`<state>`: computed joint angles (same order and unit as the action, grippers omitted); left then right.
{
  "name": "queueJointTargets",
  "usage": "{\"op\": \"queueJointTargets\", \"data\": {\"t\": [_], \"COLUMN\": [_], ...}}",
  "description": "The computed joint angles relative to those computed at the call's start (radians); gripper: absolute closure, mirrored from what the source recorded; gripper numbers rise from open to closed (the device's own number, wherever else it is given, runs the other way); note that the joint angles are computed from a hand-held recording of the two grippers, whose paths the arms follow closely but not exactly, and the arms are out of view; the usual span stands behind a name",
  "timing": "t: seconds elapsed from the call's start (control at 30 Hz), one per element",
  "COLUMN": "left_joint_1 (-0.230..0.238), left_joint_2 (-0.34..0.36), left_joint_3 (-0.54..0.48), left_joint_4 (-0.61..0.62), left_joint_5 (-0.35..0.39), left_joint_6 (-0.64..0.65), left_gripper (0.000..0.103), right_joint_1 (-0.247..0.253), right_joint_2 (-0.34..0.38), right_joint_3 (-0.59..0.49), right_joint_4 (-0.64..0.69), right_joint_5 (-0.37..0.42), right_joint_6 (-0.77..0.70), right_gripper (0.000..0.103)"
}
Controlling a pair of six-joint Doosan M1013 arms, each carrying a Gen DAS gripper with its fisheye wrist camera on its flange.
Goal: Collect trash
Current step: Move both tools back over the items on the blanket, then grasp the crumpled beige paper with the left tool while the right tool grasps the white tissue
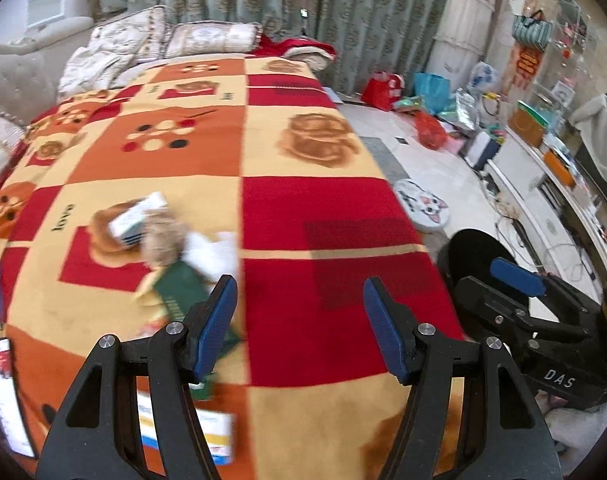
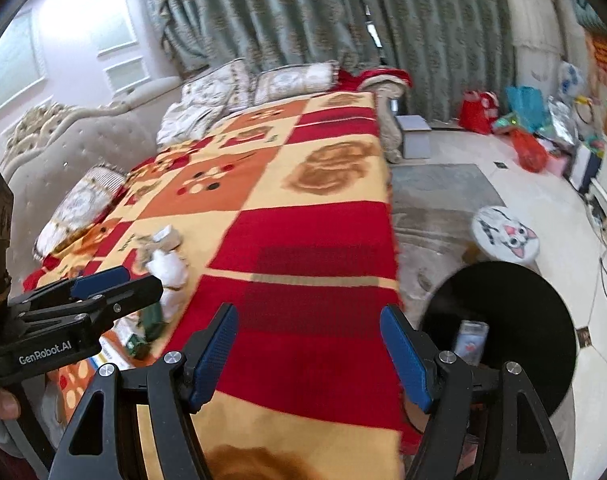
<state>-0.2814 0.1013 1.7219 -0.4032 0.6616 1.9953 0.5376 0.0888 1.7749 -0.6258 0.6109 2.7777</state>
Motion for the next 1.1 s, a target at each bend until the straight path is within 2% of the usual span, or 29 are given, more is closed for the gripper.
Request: {"op": "queueJointTargets", "data": {"t": [0.2,0.47,0.6,0.8,0.9,1.0,1.03,1.1], "left_joint_1": [0.066,0.148,0.170,0.191,0.192,0.185,0.182,0.176], "left_joint_2": [-0.004,0.015,0.027,0.053,0.066,0.090,0.097,0.120], "left_joint_3": [0.006,-0.010,-0.020,-0.046,-0.061,-0.085,-0.092,-0.116], "left_joint_4": [0.011,0.041,0.074,0.074,0.049,0.036,0.033,0.010], "left_joint_5": [-0.010,-0.013,-0.018,0.003,0.020,0.048,0.056,0.083], "left_joint_6": [0.000,-0.028,-0.054,-0.074,-0.058,-0.049,-0.048,-0.039], "left_gripper": [0.038,0.039,0.038,0.039,0.039,0.039,0.039,0.039], "right_joint_1": [0.012,0.016,0.009,-0.009,-0.027,-0.064,-0.074,-0.085], "right_joint_2": [0.057,0.134,0.178,0.249,0.279,0.298,0.299,0.289], "right_joint_3": [-0.067,-0.141,-0.189,-0.272,-0.294,-0.286,-0.276,-0.253], "right_joint_4": [0.107,0.268,0.375,0.504,0.590,0.821,0.894,0.980], "right_joint_5": [0.001,-0.050,-0.073,-0.057,-0.053,-0.092,-0.111,-0.147], "right_joint_6": [-0.143,-0.338,-0.467,-0.618,-0.674,-0.804,-0.847,-0.896], "right_gripper": [0.032,0.032,0.034,0.036,0.047,0.062,0.070,0.077]}}
